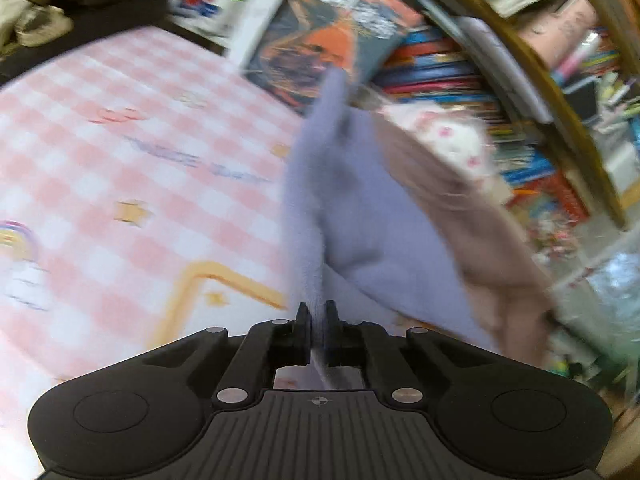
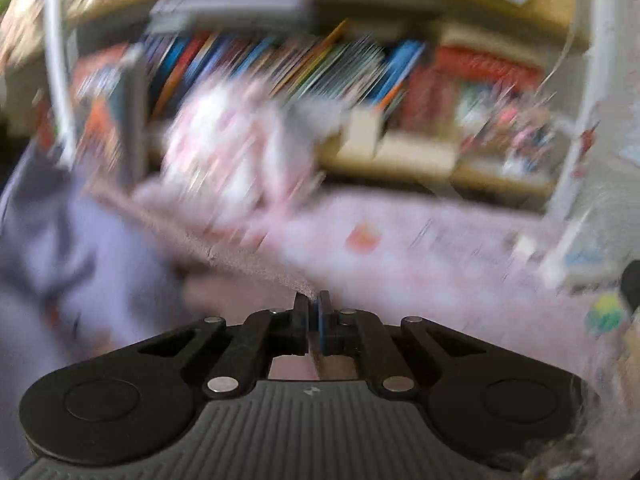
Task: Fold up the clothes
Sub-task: 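Lift and shake the sweater open with both grippers, then lay it flat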
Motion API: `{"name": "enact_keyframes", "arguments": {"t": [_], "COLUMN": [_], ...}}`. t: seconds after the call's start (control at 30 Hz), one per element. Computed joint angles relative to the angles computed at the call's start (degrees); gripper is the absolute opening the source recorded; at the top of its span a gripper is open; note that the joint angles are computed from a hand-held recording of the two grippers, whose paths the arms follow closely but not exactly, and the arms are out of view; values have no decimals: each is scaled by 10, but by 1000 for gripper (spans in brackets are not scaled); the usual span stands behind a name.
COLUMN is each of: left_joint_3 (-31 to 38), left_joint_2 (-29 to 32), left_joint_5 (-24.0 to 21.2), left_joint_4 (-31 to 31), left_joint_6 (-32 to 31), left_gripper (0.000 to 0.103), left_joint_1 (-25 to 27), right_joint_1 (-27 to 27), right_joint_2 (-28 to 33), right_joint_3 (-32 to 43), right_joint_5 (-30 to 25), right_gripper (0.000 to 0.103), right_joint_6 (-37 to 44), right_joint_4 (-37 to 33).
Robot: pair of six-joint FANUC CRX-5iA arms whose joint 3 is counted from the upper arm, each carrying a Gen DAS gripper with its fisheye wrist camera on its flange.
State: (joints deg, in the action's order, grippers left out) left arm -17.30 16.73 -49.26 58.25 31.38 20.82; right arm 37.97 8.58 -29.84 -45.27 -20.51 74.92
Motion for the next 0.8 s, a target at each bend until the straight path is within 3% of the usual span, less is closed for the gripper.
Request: {"name": "enact_keyframes", "arguments": {"t": [0.1,0.2,0.23,0.3,0.37,0.5,0.57,0.67,0.77,0.8], "left_joint_3": [5,-24,-37,-54,-58,-62,-94,-132,-135,-133], "left_joint_2": [-14,-54,-65,-72,-70,-59,-65,-64,-47,-40], "left_joint_5": [65,182,209,190,146,104,145,244,302,319], "left_joint_4": [-63,-101,-88,-5,35,34,93,247,342,376], "left_joint_6": [14,-31,-67,-169,-246,-363,-483,-691,-825,-870], "left_gripper": [5,9,13,22,35,54,63,67,65,56], "left_joint_1": [1,-26,-36,-56,-81,-141,-188,-279,-340,-359], "right_joint_1": [-38,-62,-66,-69,-68,-44,-19,29,69,77], "right_joint_2": [9,48,59,79,71,40,25,-2,-7,-5], "right_joint_3": [21,64,77,101,83,42,28,3,-5,-3], "right_joint_5": [-10,-33,-40,-54,-42,-14,-13,-17,-54,-71], "right_gripper": [4,5,9,43,45,44,45,45,46,46], "right_joint_6": [20,78,102,142,120,76,74,84,107,110], "right_joint_4": [11,-15,-36,-74,-55,-51,-78,-143,-196,-213]}}
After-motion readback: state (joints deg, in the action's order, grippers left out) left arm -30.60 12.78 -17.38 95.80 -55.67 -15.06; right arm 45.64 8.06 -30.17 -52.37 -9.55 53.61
